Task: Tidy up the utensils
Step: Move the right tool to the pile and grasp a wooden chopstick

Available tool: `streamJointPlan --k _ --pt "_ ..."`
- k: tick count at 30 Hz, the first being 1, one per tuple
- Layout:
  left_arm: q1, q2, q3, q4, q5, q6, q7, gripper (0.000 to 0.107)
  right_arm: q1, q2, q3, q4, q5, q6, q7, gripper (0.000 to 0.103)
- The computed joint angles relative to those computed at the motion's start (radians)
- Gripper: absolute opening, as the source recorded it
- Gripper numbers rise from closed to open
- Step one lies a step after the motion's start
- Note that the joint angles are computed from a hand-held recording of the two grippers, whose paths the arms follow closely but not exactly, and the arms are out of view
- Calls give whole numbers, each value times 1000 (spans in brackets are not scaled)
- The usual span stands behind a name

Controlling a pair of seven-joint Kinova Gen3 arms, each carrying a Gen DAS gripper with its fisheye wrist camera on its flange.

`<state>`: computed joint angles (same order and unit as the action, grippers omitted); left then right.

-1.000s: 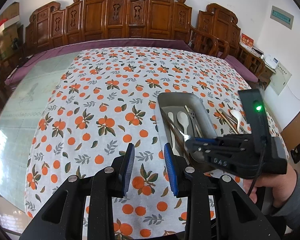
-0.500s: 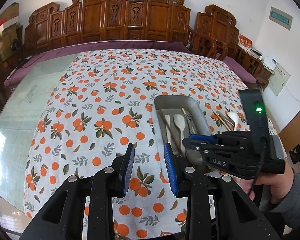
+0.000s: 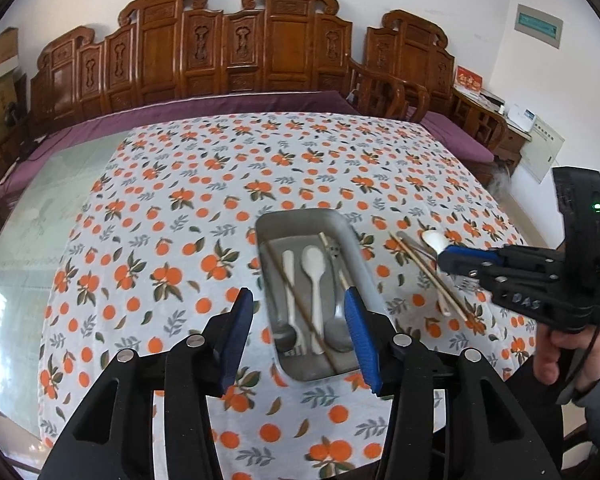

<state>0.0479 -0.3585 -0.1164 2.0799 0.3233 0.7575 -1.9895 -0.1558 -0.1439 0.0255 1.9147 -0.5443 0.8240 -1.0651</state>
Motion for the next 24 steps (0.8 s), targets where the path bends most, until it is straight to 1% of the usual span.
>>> streamJointPlan --k 1,3,4,9,15,18,24 --pt "0 1 15 0 -1 -6 13 65 8 -13 14 7 1 5 14 21" --pt "9 -6 35 7 4 -35 27 79 29 -33 42 17 13 12 39 21" --pt "14 -7 44 8 4 -43 37 82 37 -39 55 21 16 15 51 21" --pt "41 13 96 9 -2 -76 103 83 90 -50 129 38 17 44 120 21" --pt "79 52 163 1 -40 -110 187 83 150 -27 163 61 -1 68 194 21" --pt "95 72 190 0 -65 -126 230 83 175 -3 165 73 -17 82 232 21" --pt "118 102 228 5 -118 -145 314 83 206 56 117 103 -21 72 273 21"
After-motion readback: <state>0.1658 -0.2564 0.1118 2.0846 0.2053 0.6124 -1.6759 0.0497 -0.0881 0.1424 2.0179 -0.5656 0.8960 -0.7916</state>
